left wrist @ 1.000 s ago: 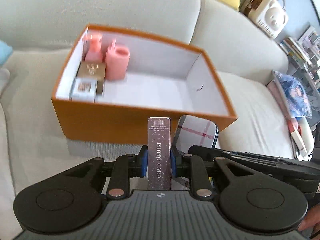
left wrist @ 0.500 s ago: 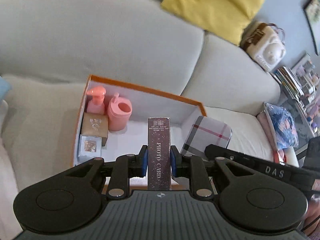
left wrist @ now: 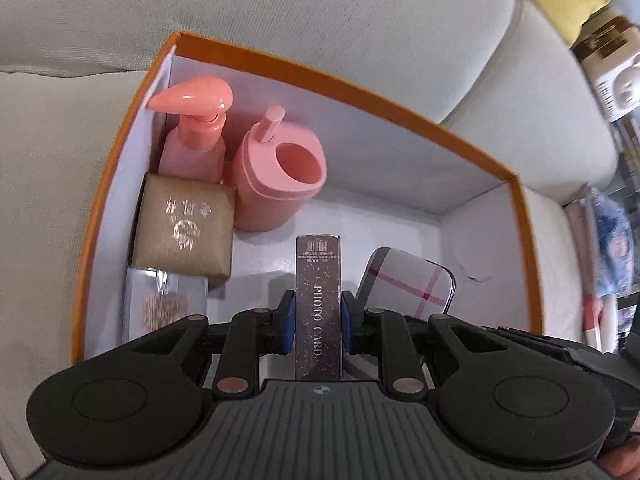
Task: Organize rigid objects
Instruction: 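Carry the photo card box and plaid tin over the orange box with both grippers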
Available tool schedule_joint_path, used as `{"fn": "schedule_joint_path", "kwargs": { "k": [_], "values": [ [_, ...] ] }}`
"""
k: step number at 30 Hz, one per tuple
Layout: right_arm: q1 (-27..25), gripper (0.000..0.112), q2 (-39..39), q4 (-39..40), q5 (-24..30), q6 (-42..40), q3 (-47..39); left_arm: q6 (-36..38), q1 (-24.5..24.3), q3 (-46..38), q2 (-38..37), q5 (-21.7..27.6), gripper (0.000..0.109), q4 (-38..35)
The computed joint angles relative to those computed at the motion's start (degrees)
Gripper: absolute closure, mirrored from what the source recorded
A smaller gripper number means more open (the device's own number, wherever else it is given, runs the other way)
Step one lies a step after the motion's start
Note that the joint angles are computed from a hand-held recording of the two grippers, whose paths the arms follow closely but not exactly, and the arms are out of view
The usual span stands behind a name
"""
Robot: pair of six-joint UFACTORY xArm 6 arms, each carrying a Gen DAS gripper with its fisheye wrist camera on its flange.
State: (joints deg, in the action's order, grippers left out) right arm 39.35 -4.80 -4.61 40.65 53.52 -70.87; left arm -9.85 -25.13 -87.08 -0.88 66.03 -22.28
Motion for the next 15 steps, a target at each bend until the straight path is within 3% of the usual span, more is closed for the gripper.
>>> {"fn": "schedule_joint_path", "kwargs": {
  "k": [5,10,15],
  "values": [
    [-1.54,0.094,3.23,6.17,-0.62,-4.84,-1.85,-1.27,-0.27,-2.96,3.31,1.15,0.084,2.21],
    [-2.22,0.094,5.21,8.19,0.22,-7.15,-4.04,-1.55,-0.23,-4.6,4.57,3.4,0.082,4.08],
    [-2.71,0.093,7.35,8.1,2.77,-6.17,-6.32,-1.69,-2.05,-6.27,4.52,5.53,0.077,10.54]
  ]
}}
